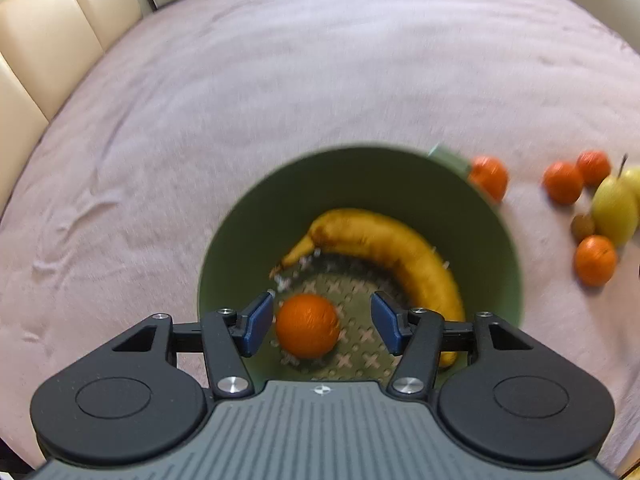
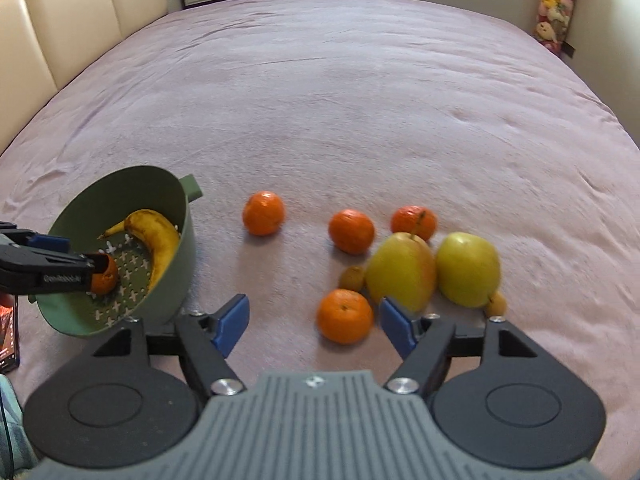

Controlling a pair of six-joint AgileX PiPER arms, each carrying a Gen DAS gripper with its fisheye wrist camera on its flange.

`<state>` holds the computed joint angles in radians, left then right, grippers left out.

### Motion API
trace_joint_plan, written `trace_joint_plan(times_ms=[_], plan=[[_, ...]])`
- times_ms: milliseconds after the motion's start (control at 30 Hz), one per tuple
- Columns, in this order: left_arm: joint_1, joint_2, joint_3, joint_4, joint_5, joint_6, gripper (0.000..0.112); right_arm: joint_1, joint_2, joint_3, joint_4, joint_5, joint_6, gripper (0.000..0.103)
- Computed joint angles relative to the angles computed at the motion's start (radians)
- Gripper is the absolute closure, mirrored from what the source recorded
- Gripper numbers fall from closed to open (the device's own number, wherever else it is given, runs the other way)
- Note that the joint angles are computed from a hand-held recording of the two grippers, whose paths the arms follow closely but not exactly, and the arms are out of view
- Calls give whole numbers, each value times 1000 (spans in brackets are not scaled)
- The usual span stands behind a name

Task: Organize fruits
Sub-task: 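Withdraw both open tools from the colander back toward the fruit, then grasp the green pear with the right tool while the left grasps a mandarin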

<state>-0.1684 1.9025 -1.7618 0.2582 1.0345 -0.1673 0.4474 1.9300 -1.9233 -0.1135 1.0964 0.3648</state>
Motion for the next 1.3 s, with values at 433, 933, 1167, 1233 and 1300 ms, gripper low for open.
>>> trace_joint_plan(times_ms=[433, 933, 1167, 1233, 1300], plan=[[-57, -164, 124, -255, -180, 103, 43, 15, -218, 301, -152, -153, 103, 21], [-122, -129, 209, -411, -274, 195, 43, -40, -282, 485, -184, -289, 213, 21], [-117, -99, 203, -440, -287, 225, 43, -69, -241, 478, -153, -285, 182, 25], [-111, -86, 194, -460, -285, 245, 43, -78, -229, 478, -142, -293, 172, 28], [-103, -72, 185, -486, -280, 268, 43, -80, -216, 479, -146, -300, 168, 31]])
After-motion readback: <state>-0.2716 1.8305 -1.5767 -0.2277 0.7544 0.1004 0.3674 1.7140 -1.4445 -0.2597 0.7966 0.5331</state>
